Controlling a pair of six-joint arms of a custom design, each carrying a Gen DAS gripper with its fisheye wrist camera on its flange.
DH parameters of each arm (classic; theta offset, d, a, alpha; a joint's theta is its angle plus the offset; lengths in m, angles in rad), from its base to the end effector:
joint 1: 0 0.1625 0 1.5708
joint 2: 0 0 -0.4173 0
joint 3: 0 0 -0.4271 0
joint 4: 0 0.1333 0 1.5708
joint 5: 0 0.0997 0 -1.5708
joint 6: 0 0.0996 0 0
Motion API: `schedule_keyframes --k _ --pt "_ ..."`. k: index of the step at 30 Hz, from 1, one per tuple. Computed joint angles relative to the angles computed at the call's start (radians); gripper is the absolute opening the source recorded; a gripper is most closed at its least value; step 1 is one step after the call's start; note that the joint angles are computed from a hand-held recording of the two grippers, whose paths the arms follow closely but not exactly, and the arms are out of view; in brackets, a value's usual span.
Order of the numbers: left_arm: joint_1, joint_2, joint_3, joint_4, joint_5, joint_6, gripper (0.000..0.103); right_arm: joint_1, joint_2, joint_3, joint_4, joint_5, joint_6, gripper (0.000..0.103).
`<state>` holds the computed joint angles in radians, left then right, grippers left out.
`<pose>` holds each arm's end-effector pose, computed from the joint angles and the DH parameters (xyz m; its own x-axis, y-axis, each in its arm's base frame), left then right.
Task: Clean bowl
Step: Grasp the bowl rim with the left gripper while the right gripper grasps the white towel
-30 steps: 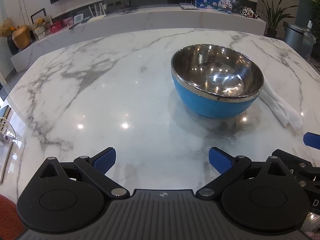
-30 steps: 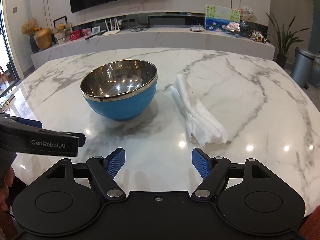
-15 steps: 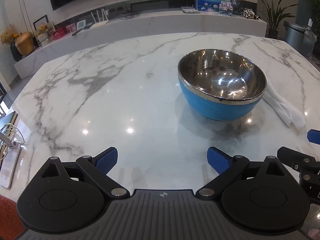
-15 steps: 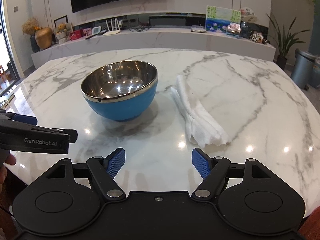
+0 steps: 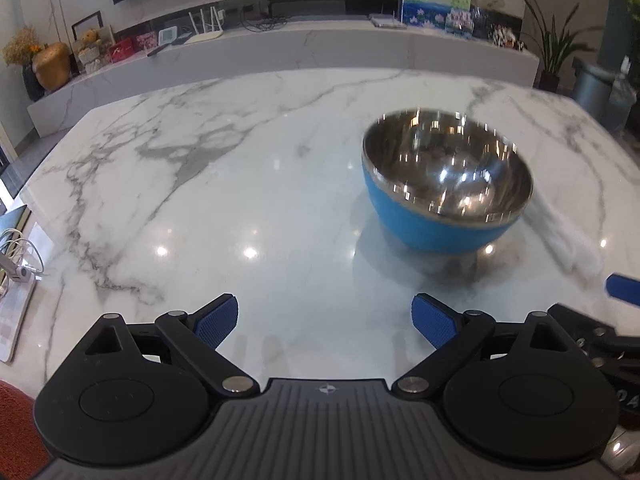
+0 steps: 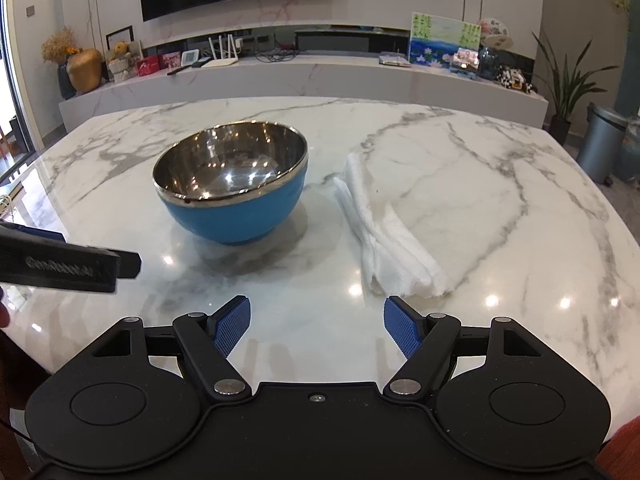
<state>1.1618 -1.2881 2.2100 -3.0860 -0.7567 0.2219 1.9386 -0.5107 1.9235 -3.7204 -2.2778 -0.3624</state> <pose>-0.0083 -0.5363 0.2220 -0.6996 0.0699 -0.7111 0.4959 0.7641 -0.4127 0.2639 -0.4941 -0.0444 -0.7157 -0.1198 0.6880 -0.5562 0.6937 -0.4577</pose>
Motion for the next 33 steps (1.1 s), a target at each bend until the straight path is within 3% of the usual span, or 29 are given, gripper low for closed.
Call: schedule_keyframes --k 15,17,23,26,28,33 --pt "0.034 0.037 -0.163 0.131 -0.133 -0.068 0.083 -0.035 0.002 -0.108 0.059 -0.005 -0.081 0.072" --pt "0.045 0.052 -0.190 0.161 -0.151 -0.087 0.071 -0.043 0.008 -0.127 0.078 -0.008 -0.087 0.067" --pt "0.073 0.094 -0.255 0.254 -0.194 -0.133 0.052 -0.067 0.031 -0.174 0.127 -0.017 -0.133 0.052" --pt "0.080 0.110 -0.280 0.306 -0.208 -0.165 0.042 -0.078 0.036 -0.187 0.144 -0.021 -0.140 0.051" --pt "0.085 0.120 -0.290 0.318 -0.213 -0.172 0.039 -0.085 0.035 -0.190 0.153 -0.023 -0.138 0.050" --pt "0.095 0.139 -0.305 0.348 -0.221 -0.186 0.029 -0.103 0.025 -0.183 0.174 -0.018 -0.106 0.036"
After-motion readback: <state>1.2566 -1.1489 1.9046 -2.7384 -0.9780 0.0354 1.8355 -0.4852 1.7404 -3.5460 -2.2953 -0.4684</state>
